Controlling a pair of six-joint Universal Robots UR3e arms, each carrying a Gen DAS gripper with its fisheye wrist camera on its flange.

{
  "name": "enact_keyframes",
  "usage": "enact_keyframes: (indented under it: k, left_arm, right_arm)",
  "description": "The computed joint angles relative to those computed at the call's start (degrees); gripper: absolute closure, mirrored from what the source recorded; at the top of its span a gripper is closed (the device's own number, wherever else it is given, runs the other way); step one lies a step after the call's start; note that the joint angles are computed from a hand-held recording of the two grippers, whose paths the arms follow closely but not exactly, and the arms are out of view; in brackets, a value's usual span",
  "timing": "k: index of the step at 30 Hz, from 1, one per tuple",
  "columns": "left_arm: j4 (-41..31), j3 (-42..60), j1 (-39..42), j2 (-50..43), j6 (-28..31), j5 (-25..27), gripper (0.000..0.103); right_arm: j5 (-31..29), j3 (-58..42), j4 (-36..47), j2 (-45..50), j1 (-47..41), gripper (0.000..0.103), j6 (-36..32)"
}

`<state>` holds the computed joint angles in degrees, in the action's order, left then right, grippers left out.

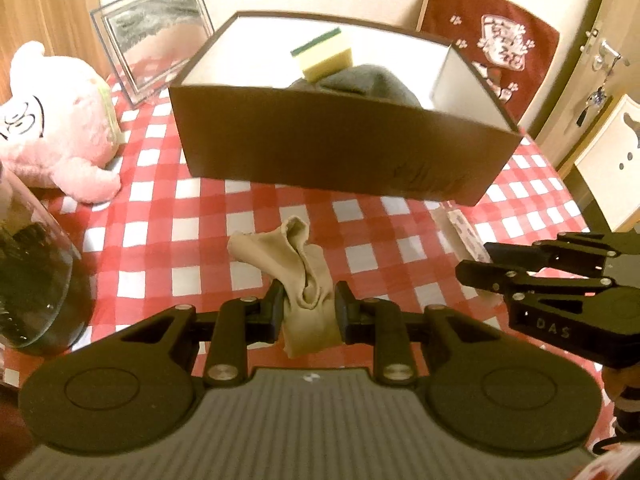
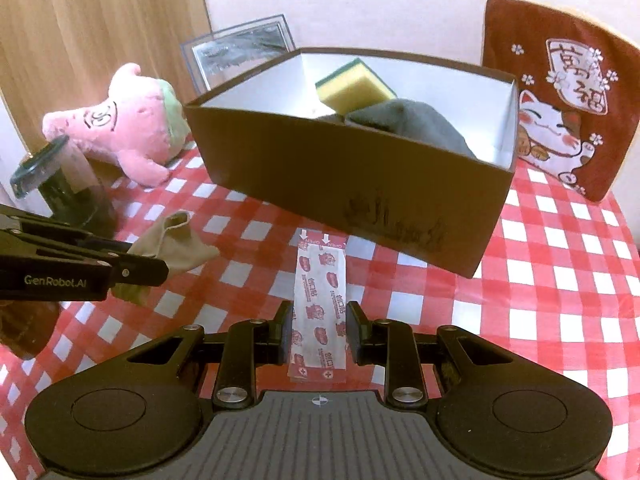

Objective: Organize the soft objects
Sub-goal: 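Lift the bandage strip and beige fabric and carry both over the box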

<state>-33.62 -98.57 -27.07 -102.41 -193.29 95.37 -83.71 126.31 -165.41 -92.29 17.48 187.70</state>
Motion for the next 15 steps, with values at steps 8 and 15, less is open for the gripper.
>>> enact_keyframes:
  k: [8, 15]
  left_arm:
    - [0.44, -0.10, -1.25, 3.24, 0.14, 0.99, 0.079]
    - [0.65, 1.88, -2.23, 3.83, 1.33, 1.54, 0.079]
  right_arm:
    - [-0.19, -0.14, 1.25, -3.76, 0.78, 0.075, 0.39]
    - [-0.63, -0.76, 1.86, -6.13, 0.95, 0.075, 0.54]
